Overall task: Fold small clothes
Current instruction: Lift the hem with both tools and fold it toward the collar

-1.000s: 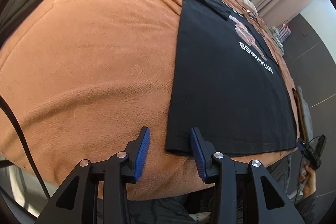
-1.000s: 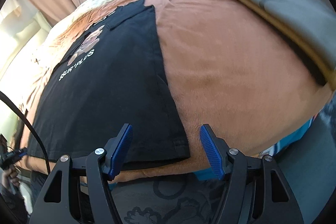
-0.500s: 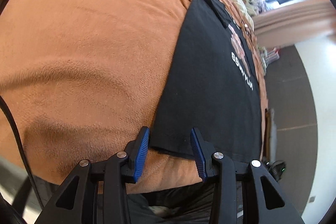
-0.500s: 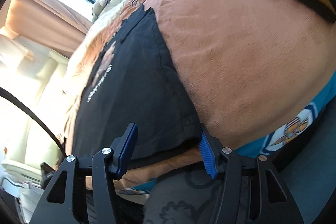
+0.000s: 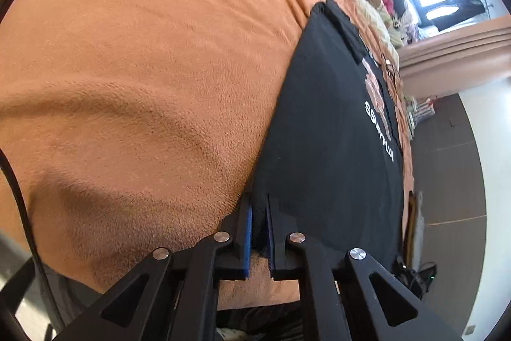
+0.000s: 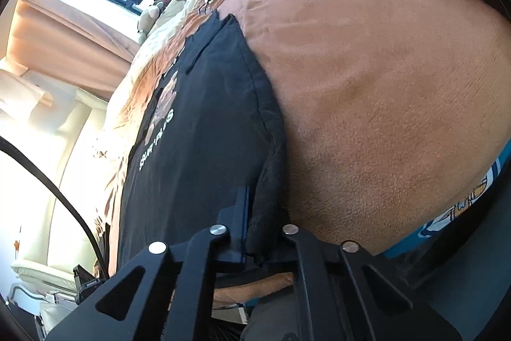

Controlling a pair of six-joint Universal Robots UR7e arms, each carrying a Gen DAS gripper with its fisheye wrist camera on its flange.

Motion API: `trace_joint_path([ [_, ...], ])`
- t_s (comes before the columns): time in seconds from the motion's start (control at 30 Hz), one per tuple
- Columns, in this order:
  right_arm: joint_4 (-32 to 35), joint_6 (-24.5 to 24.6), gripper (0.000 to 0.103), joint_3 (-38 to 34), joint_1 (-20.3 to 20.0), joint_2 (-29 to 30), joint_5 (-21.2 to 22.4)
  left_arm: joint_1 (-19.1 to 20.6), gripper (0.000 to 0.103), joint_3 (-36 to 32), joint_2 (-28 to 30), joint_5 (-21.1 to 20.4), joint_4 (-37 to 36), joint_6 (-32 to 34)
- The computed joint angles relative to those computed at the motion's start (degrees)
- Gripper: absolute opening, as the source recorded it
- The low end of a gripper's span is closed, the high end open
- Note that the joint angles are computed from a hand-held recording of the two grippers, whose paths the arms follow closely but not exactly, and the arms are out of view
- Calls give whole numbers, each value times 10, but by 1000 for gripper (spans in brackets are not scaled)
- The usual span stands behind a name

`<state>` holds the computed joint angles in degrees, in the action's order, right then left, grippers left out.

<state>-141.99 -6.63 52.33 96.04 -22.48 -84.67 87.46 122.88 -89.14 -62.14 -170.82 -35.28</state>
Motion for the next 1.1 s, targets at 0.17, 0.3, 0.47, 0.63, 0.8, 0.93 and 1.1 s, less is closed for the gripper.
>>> trace_joint_path([
  [0.17, -46, 1, 1, 35, 6, -27, 8, -37, 5, 16, -14, 54, -26, 26],
  [0.3, -80, -17, 1, 77, 13, -54, 24, -57, 2, 31, -34, 70, -50, 45],
  [0.47, -123, -38, 0, 138, 18, -87, 47, -88, 2, 49, -61, 94, -77, 59],
  [0.63, -141, -55, 0, 173, 14, -110, 63, -122, 2, 78, -109, 117, -95, 67],
  [0.8, -154, -77, 0, 221, 8, -145, 80, -170, 2, 119, -162, 160, -85, 57],
  [0.93, -157, -97, 0, 251, 3, -166, 84, -216, 2, 159, -209, 204, -53, 27],
  [1.1, -149, -114, 0, 285, -3, -192, 81, -264, 2, 202, -265, 249, 17, -30],
])
